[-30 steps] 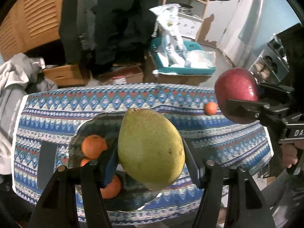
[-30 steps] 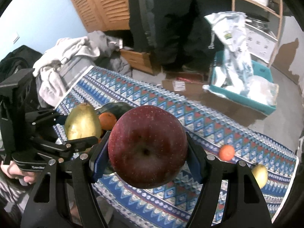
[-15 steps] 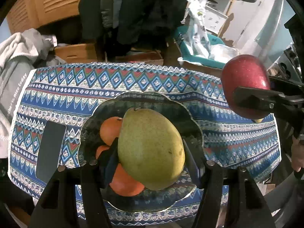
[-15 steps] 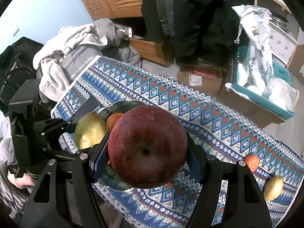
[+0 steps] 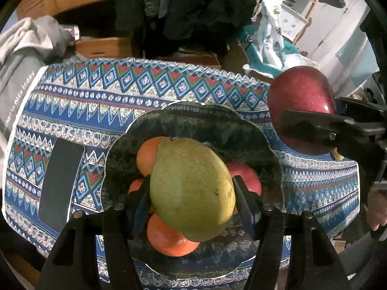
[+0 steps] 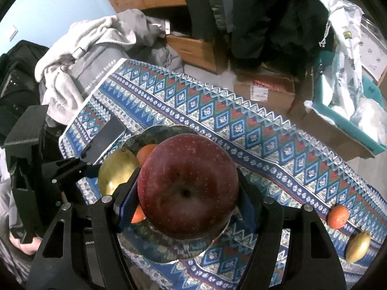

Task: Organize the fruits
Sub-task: 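Lower the pear and apple into the bowl and open both tools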

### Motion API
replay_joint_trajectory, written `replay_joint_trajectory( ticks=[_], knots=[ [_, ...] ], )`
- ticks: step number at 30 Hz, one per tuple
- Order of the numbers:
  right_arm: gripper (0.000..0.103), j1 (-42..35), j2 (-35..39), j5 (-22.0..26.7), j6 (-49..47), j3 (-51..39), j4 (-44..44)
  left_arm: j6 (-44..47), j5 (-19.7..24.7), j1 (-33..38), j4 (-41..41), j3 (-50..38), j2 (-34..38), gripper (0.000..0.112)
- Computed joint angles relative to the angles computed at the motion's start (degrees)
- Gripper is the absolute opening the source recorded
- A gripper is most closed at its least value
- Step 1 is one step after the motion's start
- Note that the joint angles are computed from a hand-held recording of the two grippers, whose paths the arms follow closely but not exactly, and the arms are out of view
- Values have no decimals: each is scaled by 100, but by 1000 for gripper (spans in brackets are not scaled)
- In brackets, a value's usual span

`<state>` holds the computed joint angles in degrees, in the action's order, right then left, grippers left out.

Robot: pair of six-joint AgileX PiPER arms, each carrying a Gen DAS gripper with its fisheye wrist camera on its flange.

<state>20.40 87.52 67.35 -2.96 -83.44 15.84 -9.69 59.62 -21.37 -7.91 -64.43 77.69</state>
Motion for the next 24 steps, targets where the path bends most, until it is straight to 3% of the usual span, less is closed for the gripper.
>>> replay_joint_trajectory(
  ticks=[10, 24],
  knots=[
    [72, 48, 493, -283, 68, 201, -20, 173, -134, 336, -371, 244, 219, 65],
    [72, 36, 809, -293, 23, 319, 88, 185, -157, 365, -500, 205, 430, 65]
  ],
)
